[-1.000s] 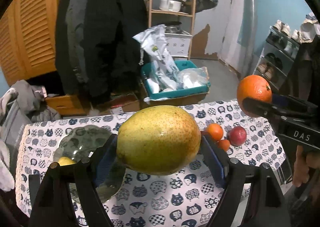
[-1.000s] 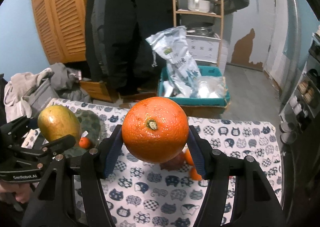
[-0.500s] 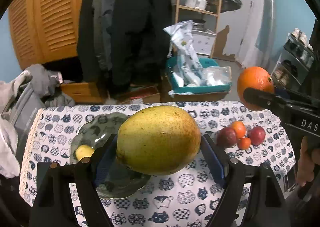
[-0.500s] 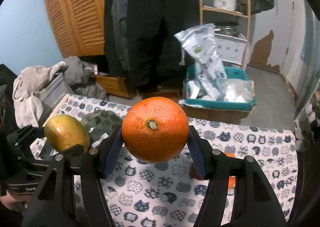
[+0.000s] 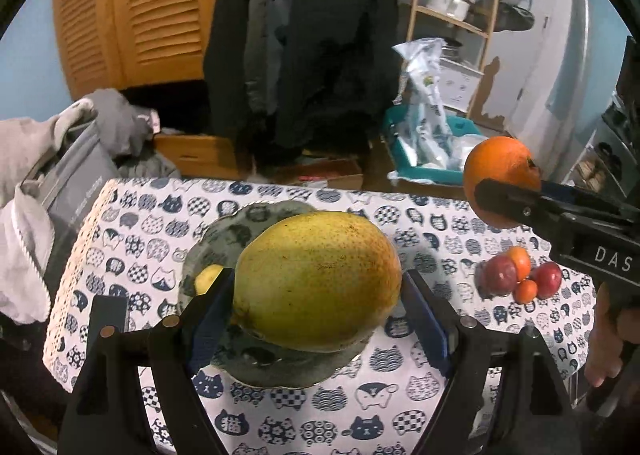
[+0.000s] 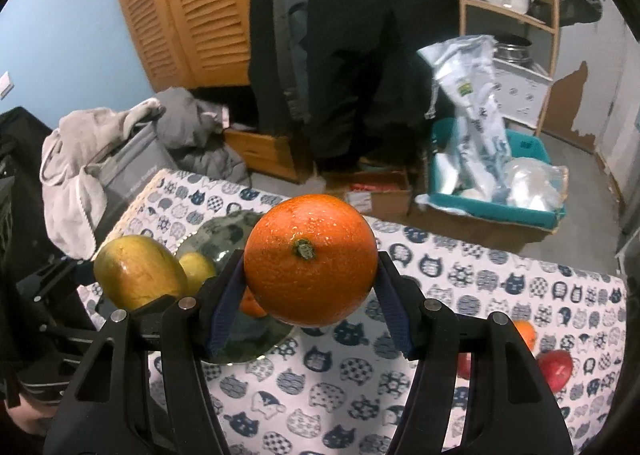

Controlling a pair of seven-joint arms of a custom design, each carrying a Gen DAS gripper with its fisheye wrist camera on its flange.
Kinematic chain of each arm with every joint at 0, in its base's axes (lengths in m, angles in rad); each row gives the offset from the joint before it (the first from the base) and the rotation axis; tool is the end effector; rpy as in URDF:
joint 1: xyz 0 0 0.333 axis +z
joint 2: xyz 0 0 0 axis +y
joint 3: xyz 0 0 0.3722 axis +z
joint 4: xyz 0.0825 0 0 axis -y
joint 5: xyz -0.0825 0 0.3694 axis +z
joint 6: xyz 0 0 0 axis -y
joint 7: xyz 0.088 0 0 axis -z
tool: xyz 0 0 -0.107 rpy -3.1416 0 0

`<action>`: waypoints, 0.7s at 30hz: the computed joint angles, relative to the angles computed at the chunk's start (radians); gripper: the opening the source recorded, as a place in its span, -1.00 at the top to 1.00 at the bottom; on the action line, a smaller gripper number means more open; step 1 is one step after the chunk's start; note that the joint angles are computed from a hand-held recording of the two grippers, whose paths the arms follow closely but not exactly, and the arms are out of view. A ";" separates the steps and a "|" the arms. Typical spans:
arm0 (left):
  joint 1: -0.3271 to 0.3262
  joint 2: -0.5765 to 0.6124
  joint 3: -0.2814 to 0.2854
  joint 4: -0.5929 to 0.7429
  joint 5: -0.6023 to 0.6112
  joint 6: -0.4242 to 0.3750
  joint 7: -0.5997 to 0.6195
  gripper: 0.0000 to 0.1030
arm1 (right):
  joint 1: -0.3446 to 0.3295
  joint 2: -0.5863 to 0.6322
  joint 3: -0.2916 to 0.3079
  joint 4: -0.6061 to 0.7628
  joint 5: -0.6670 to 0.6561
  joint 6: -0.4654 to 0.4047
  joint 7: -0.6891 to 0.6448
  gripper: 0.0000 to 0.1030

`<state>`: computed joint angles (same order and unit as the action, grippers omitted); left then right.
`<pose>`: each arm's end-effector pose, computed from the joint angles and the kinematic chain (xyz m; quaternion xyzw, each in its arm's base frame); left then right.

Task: Organize fruits
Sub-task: 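Lift and carry the pear and orange in both tools over the glass bowl, then open the left tool dropping the pear while the right tool releases the orange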

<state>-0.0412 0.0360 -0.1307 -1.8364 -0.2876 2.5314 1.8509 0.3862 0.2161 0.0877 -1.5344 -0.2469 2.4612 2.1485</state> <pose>0.5998 -0.0995 0.6401 -0.5691 0.7481 -0.3016 0.1596 0.6038 0.3013 0.6708 -0.6669 0.6526 -0.1831 0.3095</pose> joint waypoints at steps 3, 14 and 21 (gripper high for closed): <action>0.006 0.018 0.008 0.003 0.024 -0.009 -0.022 -0.62 | 0.001 0.038 0.008 0.030 0.020 -0.008 -0.020 -0.23; 0.021 0.085 0.021 0.023 0.097 -0.072 -0.094 -0.62 | 0.007 0.158 0.022 0.118 0.104 -0.067 -0.097 -0.22; 0.024 0.123 0.026 0.031 0.125 -0.128 -0.124 -0.62 | 0.012 0.209 0.024 0.153 0.136 -0.100 -0.129 -0.22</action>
<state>-0.0171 0.1589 -0.1048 -1.8054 -0.1622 2.4031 1.7264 0.3985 0.4251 0.1115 -1.3812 -0.1109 2.3615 2.0192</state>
